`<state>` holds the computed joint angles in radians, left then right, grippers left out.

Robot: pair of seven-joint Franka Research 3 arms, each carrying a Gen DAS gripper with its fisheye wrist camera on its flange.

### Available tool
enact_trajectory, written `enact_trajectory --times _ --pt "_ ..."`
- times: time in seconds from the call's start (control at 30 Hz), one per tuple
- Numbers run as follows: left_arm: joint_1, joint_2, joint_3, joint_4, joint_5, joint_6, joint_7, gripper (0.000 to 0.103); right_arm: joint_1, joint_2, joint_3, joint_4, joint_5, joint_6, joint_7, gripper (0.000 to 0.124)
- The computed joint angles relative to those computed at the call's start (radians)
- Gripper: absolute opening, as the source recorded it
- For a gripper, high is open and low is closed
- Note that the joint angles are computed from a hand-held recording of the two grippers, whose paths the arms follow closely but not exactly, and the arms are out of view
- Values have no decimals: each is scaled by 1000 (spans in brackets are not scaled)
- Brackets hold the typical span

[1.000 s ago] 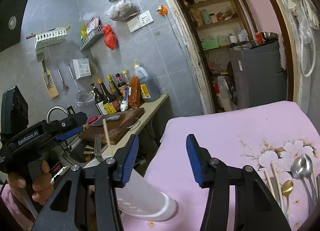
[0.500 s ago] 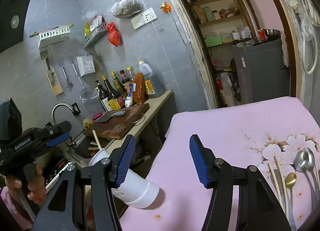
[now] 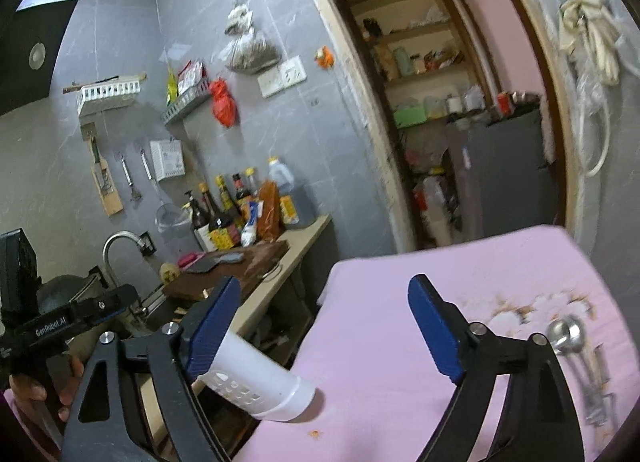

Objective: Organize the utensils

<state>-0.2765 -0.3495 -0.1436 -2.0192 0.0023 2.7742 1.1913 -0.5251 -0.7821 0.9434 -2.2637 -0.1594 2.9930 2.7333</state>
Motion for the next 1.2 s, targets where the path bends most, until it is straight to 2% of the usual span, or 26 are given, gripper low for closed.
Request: enact_trajectory --times 0.13,0.3,0.6,0.73,0.9,1.07,1.2 --pt "-34 23 -18 37 -10 10 21 81 52 -93 -75 -34 -13 -81 -17 91" --pt "-54 69 -66 92 17 37 6 89 118 -170 -170 -76 -46 -169 -54 93" --pt "-90 200 -156 226 139 52 -61 91 197 -307 -306 -193 -98 -285 -102 94" --pt "-112 272 -190 297 222 34 -103 91 222 -340 -351 -246 -111 -303 -128 94" --pt "-152 358 -206 380 324 -7 -169 91 243 -354 -398 -313 -113 -291 -160 94" --pt "-203 440 -201 445 386 -70 -225 91 269 -368 -444 -404 -101 -264 -190 94" --pt "-239 496 -190 475 419 -112 -262 91 288 -348 -484 -484 -78 -208 -221 94"
